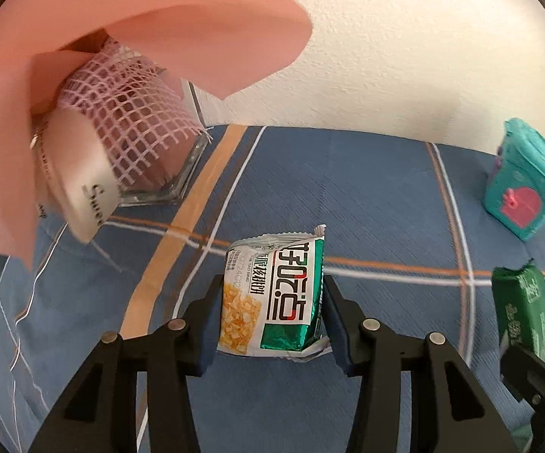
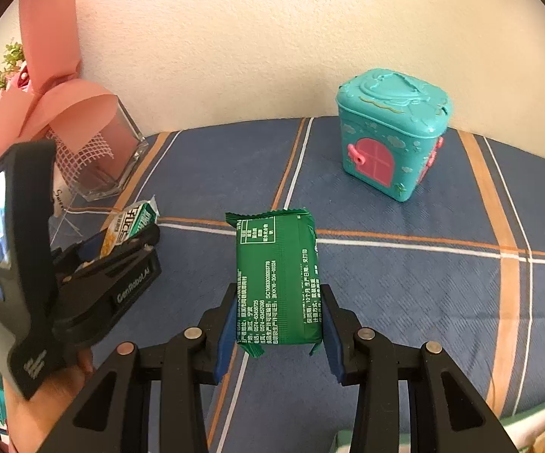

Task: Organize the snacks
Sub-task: 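Carry the corn packet and green packet over the tray with both tools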

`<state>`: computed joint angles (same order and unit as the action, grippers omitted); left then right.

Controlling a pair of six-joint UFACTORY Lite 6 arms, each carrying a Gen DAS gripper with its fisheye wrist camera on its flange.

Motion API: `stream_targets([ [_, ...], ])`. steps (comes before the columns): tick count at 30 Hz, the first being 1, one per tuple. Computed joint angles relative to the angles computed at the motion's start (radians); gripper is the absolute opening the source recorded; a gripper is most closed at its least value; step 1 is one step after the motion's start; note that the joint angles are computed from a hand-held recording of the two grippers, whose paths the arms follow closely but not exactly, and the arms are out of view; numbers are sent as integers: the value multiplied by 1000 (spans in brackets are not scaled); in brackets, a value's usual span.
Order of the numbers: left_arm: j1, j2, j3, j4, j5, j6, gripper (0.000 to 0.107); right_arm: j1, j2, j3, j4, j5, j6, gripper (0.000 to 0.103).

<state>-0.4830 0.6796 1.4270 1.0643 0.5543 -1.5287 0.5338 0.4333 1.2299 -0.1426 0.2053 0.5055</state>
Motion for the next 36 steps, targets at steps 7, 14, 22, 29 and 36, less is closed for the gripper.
stream_targets([
  [7, -55, -231, -208, -68, -4, -43, 50, 36, -162, -145, -110, 22, 158, 42],
  [14, -145, -476, -403, -143, 29, -108, 50, 93, -388, -299, -214, 93, 322, 42],
  [22, -365, -759, -565, -255, 157, -231, 50, 230, -722, -494, -349, 262, 559, 42],
  [29, -655, -857, -590, -265, 317, -440, 50, 448, -1016, -660, -446, 496, 772, 42],
  [36, -868, -759, -498, -270, 377, -558, 50, 662, -1305, -845, -407, 753, 920, 42],
])
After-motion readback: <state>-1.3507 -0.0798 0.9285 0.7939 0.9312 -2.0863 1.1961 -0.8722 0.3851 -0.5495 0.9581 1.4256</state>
